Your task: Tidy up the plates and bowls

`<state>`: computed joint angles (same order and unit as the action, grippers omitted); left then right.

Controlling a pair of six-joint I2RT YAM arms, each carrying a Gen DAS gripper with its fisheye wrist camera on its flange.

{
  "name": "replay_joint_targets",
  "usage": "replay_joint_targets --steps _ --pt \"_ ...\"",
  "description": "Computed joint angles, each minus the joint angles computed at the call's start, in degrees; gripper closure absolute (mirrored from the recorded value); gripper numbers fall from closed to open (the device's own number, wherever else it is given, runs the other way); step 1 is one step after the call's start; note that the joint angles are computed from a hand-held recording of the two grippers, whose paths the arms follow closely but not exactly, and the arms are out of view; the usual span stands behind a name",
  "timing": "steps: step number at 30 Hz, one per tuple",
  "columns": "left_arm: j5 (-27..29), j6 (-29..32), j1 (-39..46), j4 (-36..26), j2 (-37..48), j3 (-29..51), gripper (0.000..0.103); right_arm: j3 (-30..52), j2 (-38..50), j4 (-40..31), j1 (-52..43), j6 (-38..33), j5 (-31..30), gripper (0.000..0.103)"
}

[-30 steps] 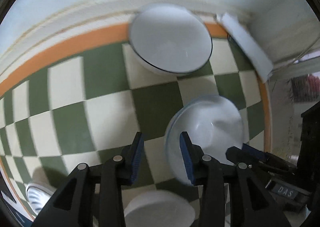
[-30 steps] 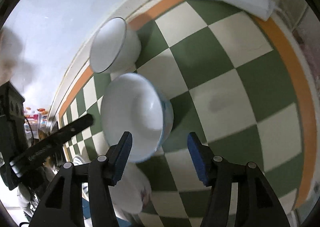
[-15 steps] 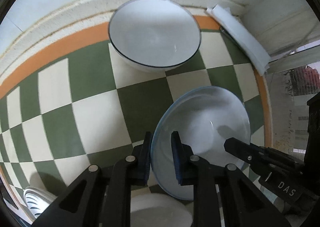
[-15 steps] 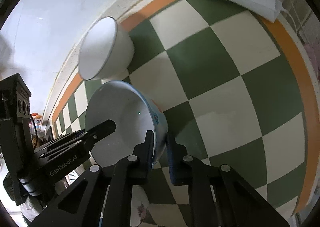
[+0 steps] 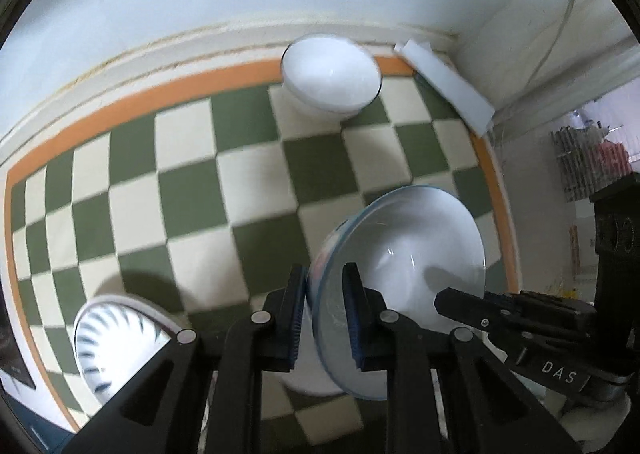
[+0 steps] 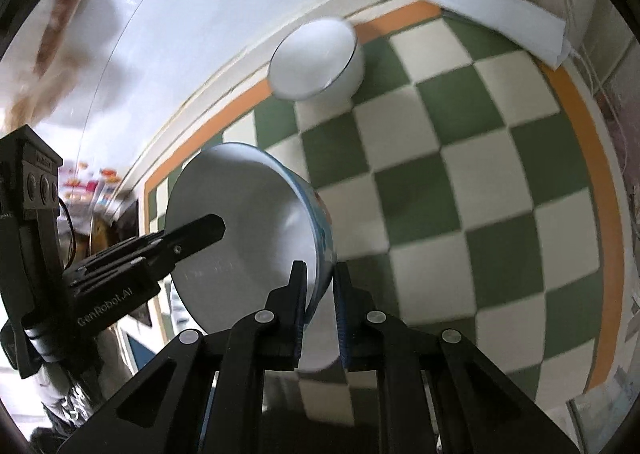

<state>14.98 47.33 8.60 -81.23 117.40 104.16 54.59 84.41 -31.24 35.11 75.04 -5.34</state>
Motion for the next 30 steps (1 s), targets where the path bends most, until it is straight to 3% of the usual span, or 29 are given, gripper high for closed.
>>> replay_joint_targets --steps 10,30 --pt "-6.7 2.7 3.0 9.9 -3.6 -15.0 0.086 -2.1 5.4 5.9 7.2 6.1 -1.6 0.088" --pt "-12.9 3.8 0.9 19.4 -6.3 -24.0 0.086 -3.2 11.1 10.8 5.8 5.9 -7.2 0.088"
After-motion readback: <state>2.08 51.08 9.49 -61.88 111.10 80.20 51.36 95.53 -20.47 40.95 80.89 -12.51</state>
